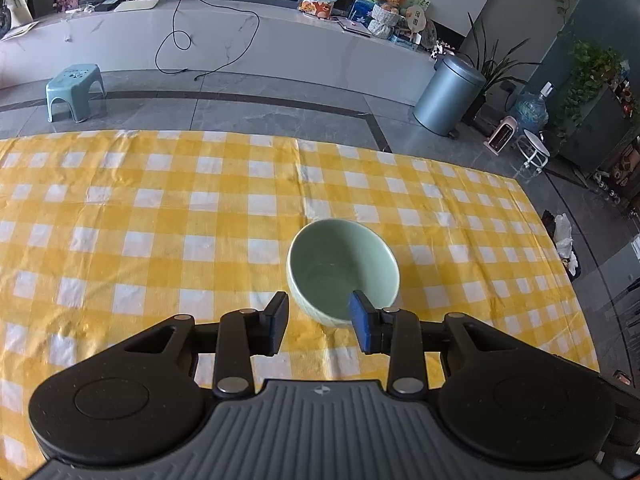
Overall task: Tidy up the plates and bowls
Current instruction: 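Move both open grippers toward the pale green bowl rim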
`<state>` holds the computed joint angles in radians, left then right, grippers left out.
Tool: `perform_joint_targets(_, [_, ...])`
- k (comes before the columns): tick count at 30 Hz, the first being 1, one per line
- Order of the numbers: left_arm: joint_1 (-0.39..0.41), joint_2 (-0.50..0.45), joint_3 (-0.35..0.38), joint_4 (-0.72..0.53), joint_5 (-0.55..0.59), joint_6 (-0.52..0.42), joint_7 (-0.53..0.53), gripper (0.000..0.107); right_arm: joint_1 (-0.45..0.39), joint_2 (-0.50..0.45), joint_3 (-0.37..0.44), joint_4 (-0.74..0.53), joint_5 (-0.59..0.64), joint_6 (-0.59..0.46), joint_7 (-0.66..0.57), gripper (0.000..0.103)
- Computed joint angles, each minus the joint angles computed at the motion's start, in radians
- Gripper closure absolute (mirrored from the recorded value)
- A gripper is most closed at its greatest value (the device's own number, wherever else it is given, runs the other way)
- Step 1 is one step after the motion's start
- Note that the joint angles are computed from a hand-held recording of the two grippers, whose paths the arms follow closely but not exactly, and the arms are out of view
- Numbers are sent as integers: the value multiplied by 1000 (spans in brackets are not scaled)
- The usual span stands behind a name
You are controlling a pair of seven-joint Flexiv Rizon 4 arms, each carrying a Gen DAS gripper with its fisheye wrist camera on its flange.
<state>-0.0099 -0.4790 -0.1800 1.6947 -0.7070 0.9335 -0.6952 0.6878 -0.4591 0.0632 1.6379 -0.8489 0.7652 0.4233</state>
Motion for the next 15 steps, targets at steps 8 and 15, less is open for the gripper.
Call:
perform_joint_targets(8, [-21, -103, 20, -112, 115, -7, -108, 68, -19, -104, -14, -105, 109, 25, -92, 65])
perform_joint_targets(15, [-22, -164, 14, -184, 159, -51, -186, 72, -17, -156, -36, -154, 181, 33, -119, 78])
